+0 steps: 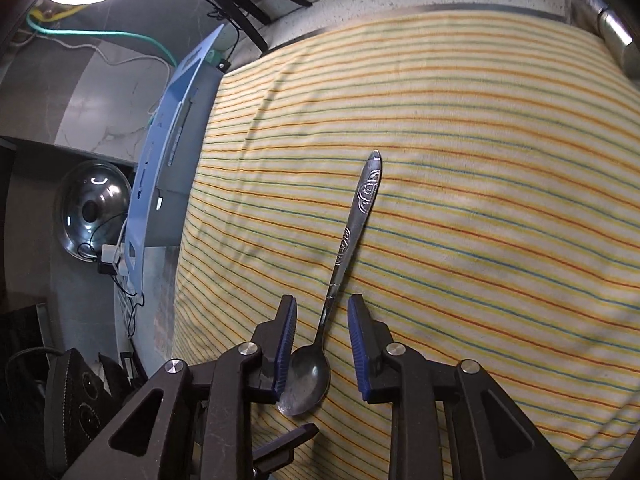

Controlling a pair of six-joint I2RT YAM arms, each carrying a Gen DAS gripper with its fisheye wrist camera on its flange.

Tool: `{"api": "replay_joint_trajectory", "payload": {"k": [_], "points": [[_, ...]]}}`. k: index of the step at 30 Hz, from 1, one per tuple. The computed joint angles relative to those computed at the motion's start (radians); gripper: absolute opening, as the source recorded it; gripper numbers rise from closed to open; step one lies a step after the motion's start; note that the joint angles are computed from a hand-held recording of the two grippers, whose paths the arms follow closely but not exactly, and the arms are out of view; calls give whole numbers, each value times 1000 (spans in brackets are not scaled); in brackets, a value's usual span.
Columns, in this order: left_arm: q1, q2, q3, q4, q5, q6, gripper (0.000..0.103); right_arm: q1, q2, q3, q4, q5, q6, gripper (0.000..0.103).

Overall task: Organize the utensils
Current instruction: 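Move the right gripper to the steel spoon and close on its handle, then lift the steel spoon, carry it into the blue basket and open the right gripper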

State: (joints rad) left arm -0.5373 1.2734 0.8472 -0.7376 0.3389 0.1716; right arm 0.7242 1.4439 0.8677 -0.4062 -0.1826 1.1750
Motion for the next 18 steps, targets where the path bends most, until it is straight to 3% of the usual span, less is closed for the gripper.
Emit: {"api": "replay_joint_trajectory", "payload": {"k": [2,4,10,18], "points": [[-10,-4,-9,18,-11,0,39,-2,13,3,11,0,13,20],[-41,-36,-30,27,-38,-10,30,1,27,16,6,10,20,18],[-36,-46,-28,23,-21,-4,30,4,54,40,-13,34,36,6],[46,-21,2,14,44,51,30,0,53,50,13,29,85,5]]}}
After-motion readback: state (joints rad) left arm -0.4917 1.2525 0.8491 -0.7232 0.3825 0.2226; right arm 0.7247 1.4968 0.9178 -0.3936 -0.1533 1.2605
